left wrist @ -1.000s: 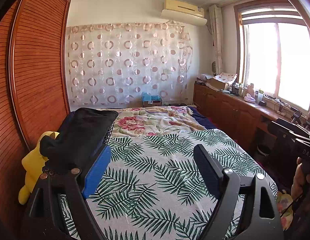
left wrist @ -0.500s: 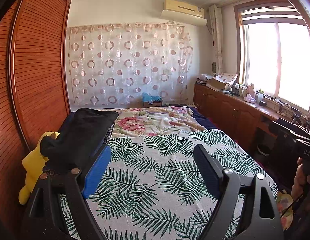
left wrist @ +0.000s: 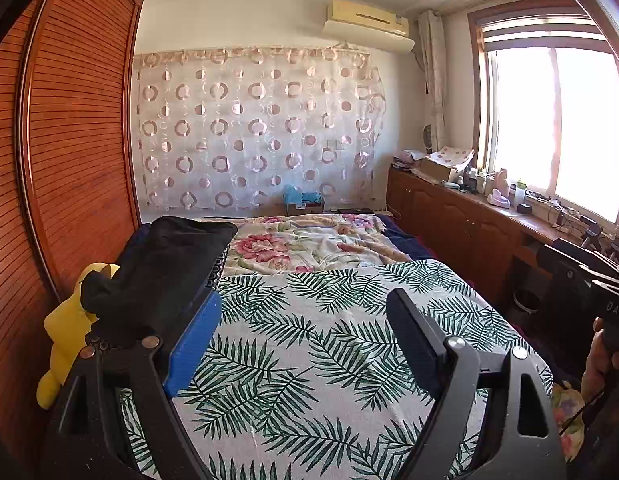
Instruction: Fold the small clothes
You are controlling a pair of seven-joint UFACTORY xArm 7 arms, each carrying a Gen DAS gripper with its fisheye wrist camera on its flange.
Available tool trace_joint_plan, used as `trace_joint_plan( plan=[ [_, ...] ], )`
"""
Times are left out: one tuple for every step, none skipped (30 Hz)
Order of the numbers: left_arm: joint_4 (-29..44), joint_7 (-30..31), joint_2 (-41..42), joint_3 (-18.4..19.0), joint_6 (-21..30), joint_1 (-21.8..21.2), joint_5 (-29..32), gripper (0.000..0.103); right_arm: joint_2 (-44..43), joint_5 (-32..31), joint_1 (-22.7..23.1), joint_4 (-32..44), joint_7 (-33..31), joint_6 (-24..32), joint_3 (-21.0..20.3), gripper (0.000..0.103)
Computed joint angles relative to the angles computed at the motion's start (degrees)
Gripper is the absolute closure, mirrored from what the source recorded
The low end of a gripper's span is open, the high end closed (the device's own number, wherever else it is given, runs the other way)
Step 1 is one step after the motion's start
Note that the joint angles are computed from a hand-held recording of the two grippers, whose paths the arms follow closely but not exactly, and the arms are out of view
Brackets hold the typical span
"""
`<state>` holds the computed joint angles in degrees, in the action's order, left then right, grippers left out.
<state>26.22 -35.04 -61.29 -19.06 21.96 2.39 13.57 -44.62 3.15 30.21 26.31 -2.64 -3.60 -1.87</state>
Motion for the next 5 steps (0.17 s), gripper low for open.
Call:
trace_joint_plan(
  plan=[
    [0.1, 0.0, 0.0, 0.0, 0.1, 0.0, 0.0, 0.018, 0.0, 0.0, 0.1, 0.0, 0.0, 0.0, -0.1, 0.023],
    [0.2, 0.0, 0.0, 0.0, 0.2, 0.0, 0.1, 0.018, 0.1, 0.0, 0.0, 0.0, 0.0, -0.1, 0.0, 0.023],
    [0.1, 0.0, 0.0, 0.0, 0.2, 0.0, 0.1, 0.018, 0.1, 0.0, -0.1, 0.1, 0.1, -0.1, 0.1, 0.023],
    [0.1, 0.0, 0.0, 0.1, 0.2, -0.1, 0.1, 0.018, 0.0, -0.1, 0.1, 0.0, 0.0, -0.1, -0.1, 0.023],
    [0.2, 0.0, 0.0, 0.1, 0.3, -0.1, 0.1, 0.018, 0.1, -0.1, 0.4, 0.0, -0.2, -0.2, -0.5, 0.023]
  ],
)
